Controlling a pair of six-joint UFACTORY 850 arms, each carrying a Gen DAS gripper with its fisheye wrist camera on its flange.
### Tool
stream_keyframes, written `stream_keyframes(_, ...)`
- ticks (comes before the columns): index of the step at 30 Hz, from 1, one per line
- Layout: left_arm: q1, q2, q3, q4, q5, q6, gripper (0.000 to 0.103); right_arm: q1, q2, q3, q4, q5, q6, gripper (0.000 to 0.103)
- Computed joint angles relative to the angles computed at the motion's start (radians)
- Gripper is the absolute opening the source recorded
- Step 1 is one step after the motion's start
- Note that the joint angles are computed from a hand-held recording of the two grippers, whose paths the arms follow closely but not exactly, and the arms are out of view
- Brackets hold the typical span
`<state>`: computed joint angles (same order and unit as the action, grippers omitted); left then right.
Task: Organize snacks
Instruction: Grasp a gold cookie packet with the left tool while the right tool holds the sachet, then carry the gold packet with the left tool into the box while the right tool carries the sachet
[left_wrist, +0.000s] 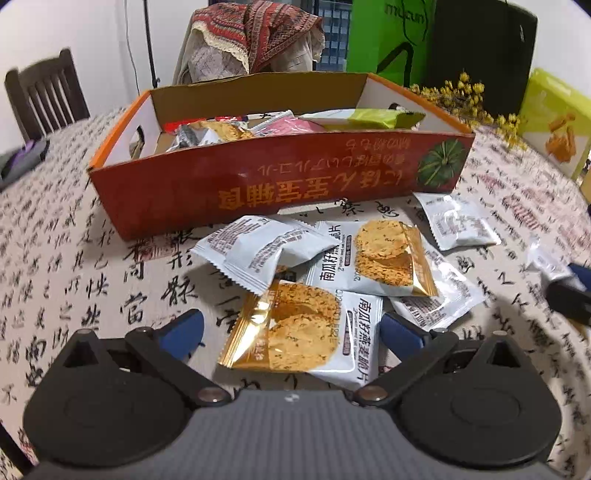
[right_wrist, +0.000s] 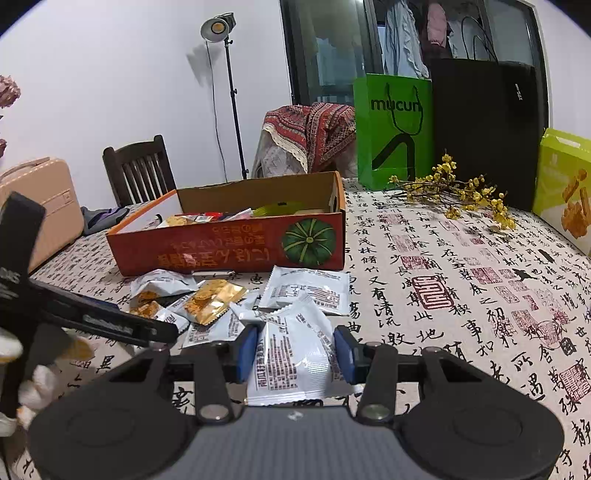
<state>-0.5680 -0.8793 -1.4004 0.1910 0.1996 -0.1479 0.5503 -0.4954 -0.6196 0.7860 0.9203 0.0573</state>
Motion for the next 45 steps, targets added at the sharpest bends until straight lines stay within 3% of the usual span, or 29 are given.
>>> stream_keyframes(3, -0.002, 0.006, 0.013, -0.041, 0.01, 0.039, 0.103, -0.002, 0.0, 0.002, -0.004, 0.003, 0.005, 0.044)
stream_keyframes(5, -0.003, 0.018, 0.034, -0.041, 0.037, 0.049, 0.094, -0.004, 0.0, 0.0, -0.006, 0.001, 0.008, 0.044)
stream_keyframes(6, -0.001, 0.029, 0.052, -0.006, 0.056, 0.028, 0.08, -0.005, -0.001, -0.001, -0.006, 0.0, 0.008, 0.044)
stream_keyframes(7, 0.0, 0.04, 0.068, 0.018, 0.065, 0.019, 0.075, -0.004, -0.001, -0.001, -0.006, 0.0, 0.007, 0.044)
stream_keyframes(11, 0.0, 0.066, 0.123, -0.019, 0.12, 0.073, 0.07, 0.001, -0.001, -0.001, -0.006, 0.007, 0.007, 0.044)
stream_keyframes(14, 0.014, 0.098, 0.177, 0.054, 0.185, 0.003, 0.058, 0.003, -0.001, -0.003, -0.006, 0.008, 0.005, 0.044)
stream_keyframes(23, 0.037, 0.195, 0.288, 0.066, 0.362, -0.038, 0.057, -0.005, 0.01, -0.029, -0.005, 0.025, -0.039, 0.044)
stream_keyframes(28, 0.035, 0.217, 0.276, 0.031, 0.414, -0.04, 0.058, -0.026, 0.022, -0.066, -0.009, 0.035, -0.084, 0.044)
stream_keyframes(38, 0.032, 0.146, 0.088, -0.023, 0.344, -0.079, 0.058, -0.109, -0.006, -0.208, -0.026, -0.018, -0.165, 0.044)
stream_keyframes(45, 0.028, 0.024, -0.127, -0.094, 0.209, -0.085, 0.058, -0.179, -0.084, -0.367, -0.027, -0.099, -0.219, 0.044)
